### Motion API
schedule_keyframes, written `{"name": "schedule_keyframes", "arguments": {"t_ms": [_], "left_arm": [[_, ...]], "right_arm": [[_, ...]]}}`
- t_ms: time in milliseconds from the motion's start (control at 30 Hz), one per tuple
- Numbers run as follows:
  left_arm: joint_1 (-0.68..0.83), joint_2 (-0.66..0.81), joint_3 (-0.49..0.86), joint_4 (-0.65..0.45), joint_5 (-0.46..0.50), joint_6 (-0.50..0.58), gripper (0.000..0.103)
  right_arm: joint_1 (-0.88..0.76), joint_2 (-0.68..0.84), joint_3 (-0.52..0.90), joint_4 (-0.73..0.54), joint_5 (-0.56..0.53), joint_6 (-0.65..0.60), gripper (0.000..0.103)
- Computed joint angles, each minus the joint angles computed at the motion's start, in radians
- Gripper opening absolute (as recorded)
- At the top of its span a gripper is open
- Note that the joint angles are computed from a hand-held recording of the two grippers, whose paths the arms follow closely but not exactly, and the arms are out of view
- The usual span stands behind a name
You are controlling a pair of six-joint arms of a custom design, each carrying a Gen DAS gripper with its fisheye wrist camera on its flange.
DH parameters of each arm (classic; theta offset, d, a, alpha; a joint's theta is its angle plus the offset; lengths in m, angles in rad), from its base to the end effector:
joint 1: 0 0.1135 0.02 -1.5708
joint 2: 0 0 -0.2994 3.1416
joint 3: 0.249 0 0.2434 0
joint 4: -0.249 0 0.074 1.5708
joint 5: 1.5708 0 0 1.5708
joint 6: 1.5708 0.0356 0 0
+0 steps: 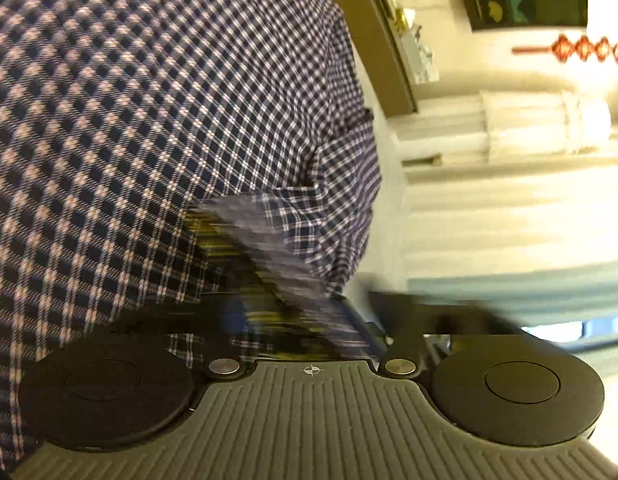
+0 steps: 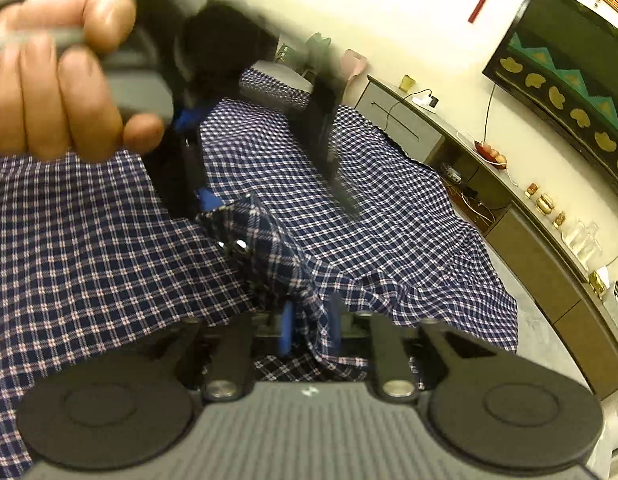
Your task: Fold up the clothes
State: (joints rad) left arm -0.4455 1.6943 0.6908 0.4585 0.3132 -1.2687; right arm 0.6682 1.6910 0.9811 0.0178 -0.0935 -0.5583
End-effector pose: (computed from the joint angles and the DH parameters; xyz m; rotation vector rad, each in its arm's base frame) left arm 0.2899 -0.1506 0.1880 -0.7605 2.2728 -1.2631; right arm 0.2791 0.2245 0.2326 -1.3437 1.8228 0.1642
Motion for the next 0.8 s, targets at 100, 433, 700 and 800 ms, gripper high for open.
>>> {"name": "schedule_keyframes", "arguments": {"t_ms": [100,433,700,800], "left_arm": [[0.020,-0.069,0.106,-0.168,-0.035,0.189,0.000],[0.392,-0.194,0.744,-0.833,-0.195,0.740,0.000],[0.431,0.035,0.999,-0.961,-0.233,0.828,0.000],[0.429,-0.001,0.890,-0.845,-0.218,0.778,0.000]], "right_arm": [[-0.019,-0.052,-0.001,-0.055,-0.009,0.063,0.055],[0.106,-0.330,-0.095,-0.232,0.273,0.662,0.089],[0.397,-0.486,-0.327,-0.355,0.463,1.368,0.097],[0.455,-0.442,-0.325,-0.397,0.520,1.456,0.072]]}}
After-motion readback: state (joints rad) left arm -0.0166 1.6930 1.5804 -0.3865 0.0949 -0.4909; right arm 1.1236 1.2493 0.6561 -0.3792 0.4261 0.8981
